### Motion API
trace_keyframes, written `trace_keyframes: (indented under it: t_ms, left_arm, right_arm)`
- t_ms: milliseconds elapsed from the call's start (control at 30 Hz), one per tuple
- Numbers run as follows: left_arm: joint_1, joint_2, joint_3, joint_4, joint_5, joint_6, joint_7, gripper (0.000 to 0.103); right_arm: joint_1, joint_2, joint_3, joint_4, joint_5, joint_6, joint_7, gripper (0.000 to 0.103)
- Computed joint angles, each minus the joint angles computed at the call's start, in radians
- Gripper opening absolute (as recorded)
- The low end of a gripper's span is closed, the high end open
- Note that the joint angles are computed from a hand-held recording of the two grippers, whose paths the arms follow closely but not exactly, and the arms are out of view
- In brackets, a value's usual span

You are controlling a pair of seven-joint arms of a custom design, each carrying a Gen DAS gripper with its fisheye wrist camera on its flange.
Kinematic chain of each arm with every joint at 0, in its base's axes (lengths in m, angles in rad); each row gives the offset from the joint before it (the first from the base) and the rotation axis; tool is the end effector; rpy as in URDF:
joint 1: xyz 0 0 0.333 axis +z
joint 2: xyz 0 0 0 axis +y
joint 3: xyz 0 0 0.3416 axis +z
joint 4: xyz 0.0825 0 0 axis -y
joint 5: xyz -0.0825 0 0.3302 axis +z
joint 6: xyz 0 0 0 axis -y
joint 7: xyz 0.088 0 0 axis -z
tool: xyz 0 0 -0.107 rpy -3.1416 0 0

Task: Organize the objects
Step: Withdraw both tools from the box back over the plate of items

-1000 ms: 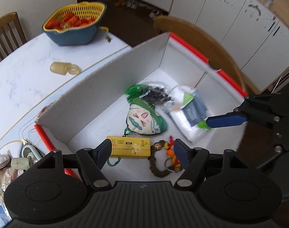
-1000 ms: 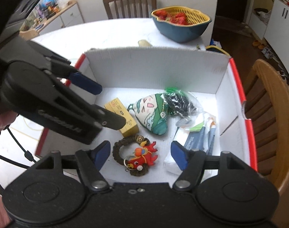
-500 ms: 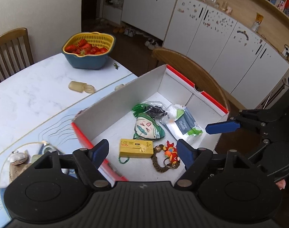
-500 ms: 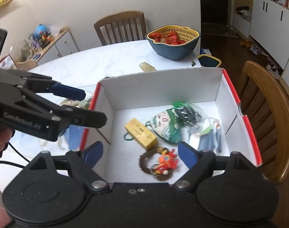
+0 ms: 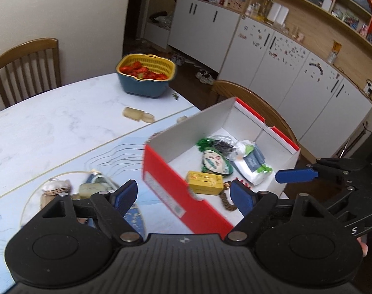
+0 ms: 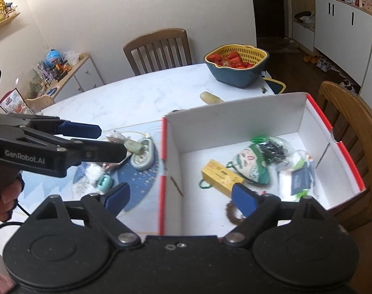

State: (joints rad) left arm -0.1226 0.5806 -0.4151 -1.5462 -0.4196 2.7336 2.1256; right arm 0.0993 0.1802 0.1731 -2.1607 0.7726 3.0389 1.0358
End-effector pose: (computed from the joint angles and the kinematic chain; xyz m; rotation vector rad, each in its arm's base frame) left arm 0.6485 -0.2861 0.4505 -1.2898 2.5055 -1.1425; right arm 0.5526 0.0938 0.4424 -1.7670 1.6803 -0.3661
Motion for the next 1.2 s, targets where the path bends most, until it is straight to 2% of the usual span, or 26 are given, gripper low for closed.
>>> trace_keyframes:
  t_ms: [133,300,367,433,600,733,867,1033,1100,1200]
  left_arm:
    - [0.055,-0.024,-0.029,-0.054,-0.052,0.045,0.040,0.088]
    - [0.129,-0.043,-0.073,-0.099,-0.139,0.074,0.116,0.092]
    - [0.158,-0.050,-0.092,-0.115,-0.182,0.082,0.157,0.093]
    - [0.180,-0.058,-0.103,-0.131,-0.221,0.092,0.197,0.103]
    - [0.221,-0.077,-0.118,-0.166,-0.322,0.121,0.289,0.103]
    - [0.232,-0.086,-0.109,-0.188,-0.377,0.162,0.336,0.103]
    - [0.257,-0.080,-0.131,-0.205,-0.431,0.238,0.407,0.103]
    - [0.237,-0.064,-0.090,-0.211,-0.376,0.320,0.348,0.103]
    - [0.224,-0.056,-0.061,-0.208,-0.329,0.335,0.303,0.103]
    - [0.212,-0.034,-0.030,-0.198,-0.264,0.356,0.254,0.103]
  right_arm:
    - [0.040,0.006,0.003,-0.006,-0.036,0.052,0.063,0.091]
    - [0.100,0.018,-0.022,-0.013,-0.193,0.094,0.223,0.091]
    - [0.135,0.023,-0.049,-0.014,-0.268,0.102,0.300,0.091]
    - [0.169,0.027,-0.078,-0.014,-0.334,0.108,0.370,0.091]
    - [0.238,0.031,-0.136,-0.009,-0.476,0.108,0.508,0.091]
    - [0.270,0.040,-0.161,-0.004,-0.556,0.118,0.602,0.091]
    - [0.311,0.052,-0.197,0.001,-0.637,0.124,0.688,0.091]
    - [0.338,0.084,-0.218,0.032,-0.727,0.120,0.768,0.091]
    - [0.363,0.101,-0.243,0.049,-0.769,0.116,0.805,0.091]
    - [0.372,0.128,-0.250,0.079,-0.811,0.106,0.838,0.091]
